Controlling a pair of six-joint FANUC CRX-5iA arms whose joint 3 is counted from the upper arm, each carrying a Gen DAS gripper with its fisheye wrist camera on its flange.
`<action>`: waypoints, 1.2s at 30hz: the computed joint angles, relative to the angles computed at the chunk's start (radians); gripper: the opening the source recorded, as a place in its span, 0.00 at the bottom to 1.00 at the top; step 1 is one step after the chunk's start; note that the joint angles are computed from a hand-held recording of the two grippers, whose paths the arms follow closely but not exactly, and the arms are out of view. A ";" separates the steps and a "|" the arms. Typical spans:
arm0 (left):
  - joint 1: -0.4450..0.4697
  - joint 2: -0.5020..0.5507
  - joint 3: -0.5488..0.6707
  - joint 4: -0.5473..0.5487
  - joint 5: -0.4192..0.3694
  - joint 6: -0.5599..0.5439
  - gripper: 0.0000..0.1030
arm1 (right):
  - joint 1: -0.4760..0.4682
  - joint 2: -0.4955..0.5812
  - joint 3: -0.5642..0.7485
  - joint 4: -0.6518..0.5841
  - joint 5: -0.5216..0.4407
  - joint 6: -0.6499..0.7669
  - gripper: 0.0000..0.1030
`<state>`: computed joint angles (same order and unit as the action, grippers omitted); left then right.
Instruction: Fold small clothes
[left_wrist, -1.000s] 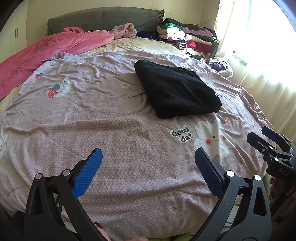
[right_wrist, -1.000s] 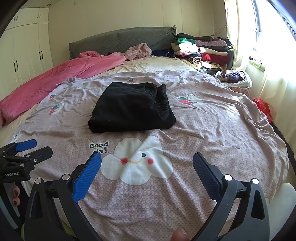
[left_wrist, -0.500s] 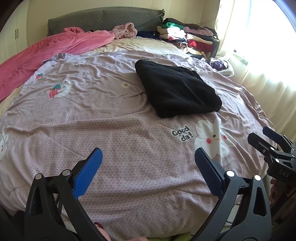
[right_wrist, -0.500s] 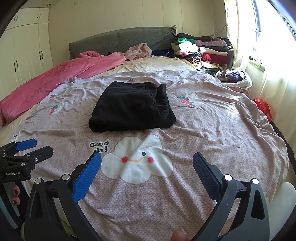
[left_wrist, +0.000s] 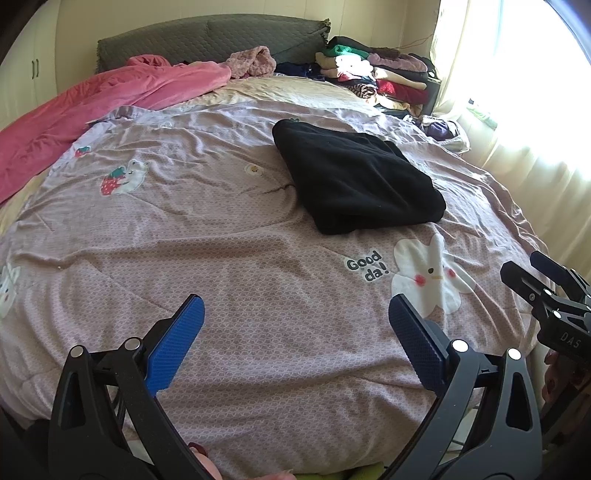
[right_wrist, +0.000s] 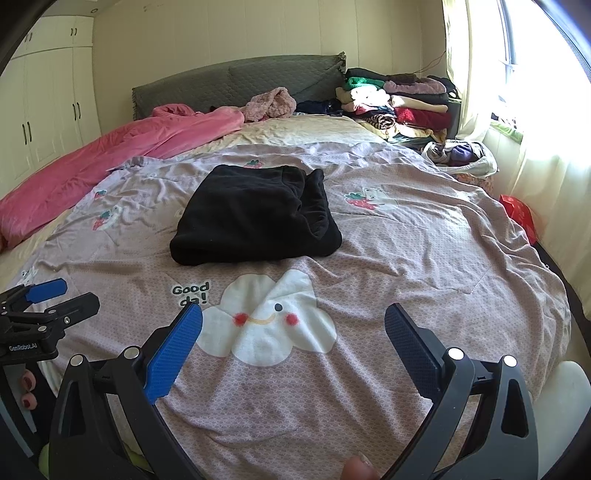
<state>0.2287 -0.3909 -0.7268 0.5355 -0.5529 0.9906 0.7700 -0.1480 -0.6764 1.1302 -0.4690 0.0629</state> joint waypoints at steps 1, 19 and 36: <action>0.000 0.000 -0.001 0.002 0.001 -0.001 0.91 | 0.000 0.000 0.000 0.002 0.000 -0.001 0.96; 0.007 -0.001 0.005 -0.010 -0.008 0.005 0.91 | 0.005 0.001 0.004 -0.001 0.003 0.005 0.96; 0.028 -0.005 0.002 0.001 -0.017 -0.018 0.91 | 0.009 0.010 0.013 -0.010 0.006 0.018 0.96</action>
